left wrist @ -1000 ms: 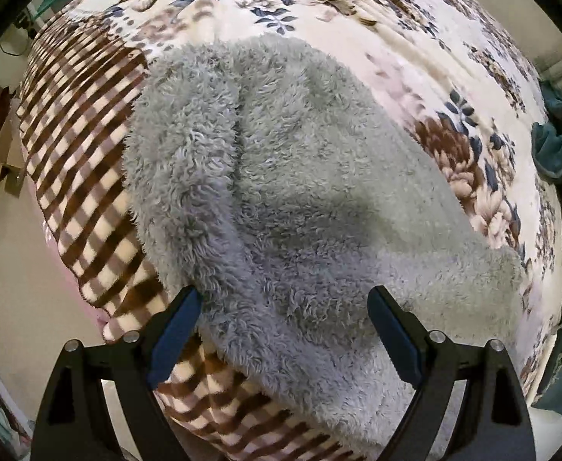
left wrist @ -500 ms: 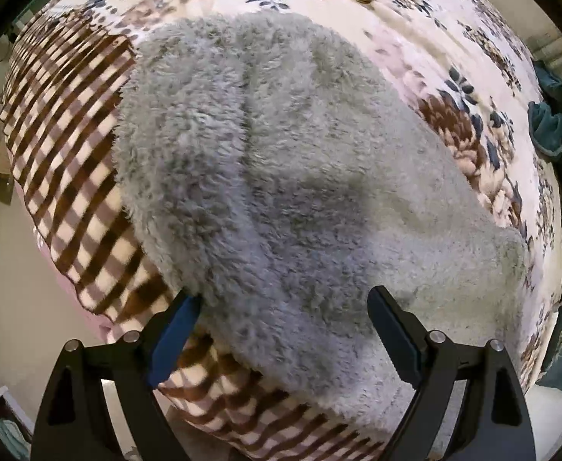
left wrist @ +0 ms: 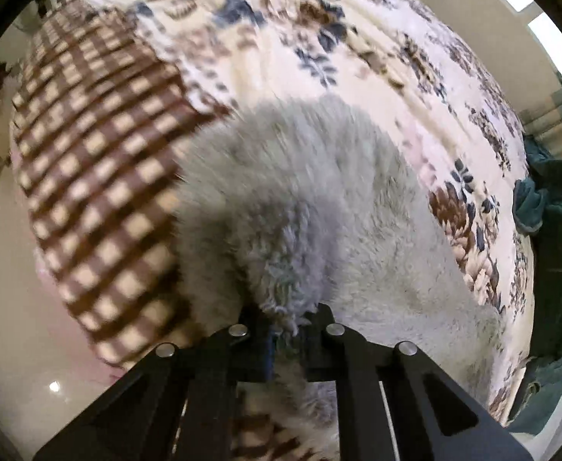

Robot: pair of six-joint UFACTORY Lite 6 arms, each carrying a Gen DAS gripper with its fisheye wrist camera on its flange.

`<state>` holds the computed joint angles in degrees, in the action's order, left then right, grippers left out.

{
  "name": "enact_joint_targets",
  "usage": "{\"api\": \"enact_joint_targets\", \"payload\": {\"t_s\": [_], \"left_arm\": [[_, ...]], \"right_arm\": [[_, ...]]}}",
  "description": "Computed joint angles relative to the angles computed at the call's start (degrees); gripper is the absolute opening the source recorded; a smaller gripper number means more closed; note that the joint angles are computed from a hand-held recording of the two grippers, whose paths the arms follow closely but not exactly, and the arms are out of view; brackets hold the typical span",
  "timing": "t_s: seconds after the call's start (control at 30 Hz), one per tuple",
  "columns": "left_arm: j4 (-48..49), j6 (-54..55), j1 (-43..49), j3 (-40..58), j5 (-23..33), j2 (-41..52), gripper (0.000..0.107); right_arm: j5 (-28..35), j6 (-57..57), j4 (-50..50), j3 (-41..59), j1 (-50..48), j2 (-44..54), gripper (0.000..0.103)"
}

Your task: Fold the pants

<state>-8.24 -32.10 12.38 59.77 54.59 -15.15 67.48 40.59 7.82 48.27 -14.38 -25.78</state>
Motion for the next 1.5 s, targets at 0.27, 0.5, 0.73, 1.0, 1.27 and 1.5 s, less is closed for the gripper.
{"api": "enact_joint_targets", "payload": {"t_s": [0.27,0.5,0.73,1.0,1.27,1.5], "left_arm": [[-1.92,-0.69,2.39,0.04,3.89,1.61,0.017],[6.76,-13.47,-15.34,7.80,10.60,1.09,0.072],[6.17,-19.61,-22.52,7.68,8.65,5.86,0.072],[10.05,-21.91,-28.32,13.05,9.09,11.20,0.072],[9.55,-21.81,-29.20,14.75,8.57,13.34,0.072],[10.44,-20.90,-26.88,11.57,7.41,11.38,0.072]], "right_arm": [[8.38,-9.24,1.55,1.63,-9.62,3.31,0.007],[9.53,-24.39,7.33,4.78,-33.52,0.65,0.039],[-2.85,-29.85,9.86,9.01,-46.53,14.52,0.046],[-6.83,-26.35,5.30,12.19,-46.54,12.85,0.004],[1.65,-34.23,6.90,13.05,-55.55,14.86,0.013],[6.97,-31.40,10.22,2.61,-41.73,5.70,0.053]]}}
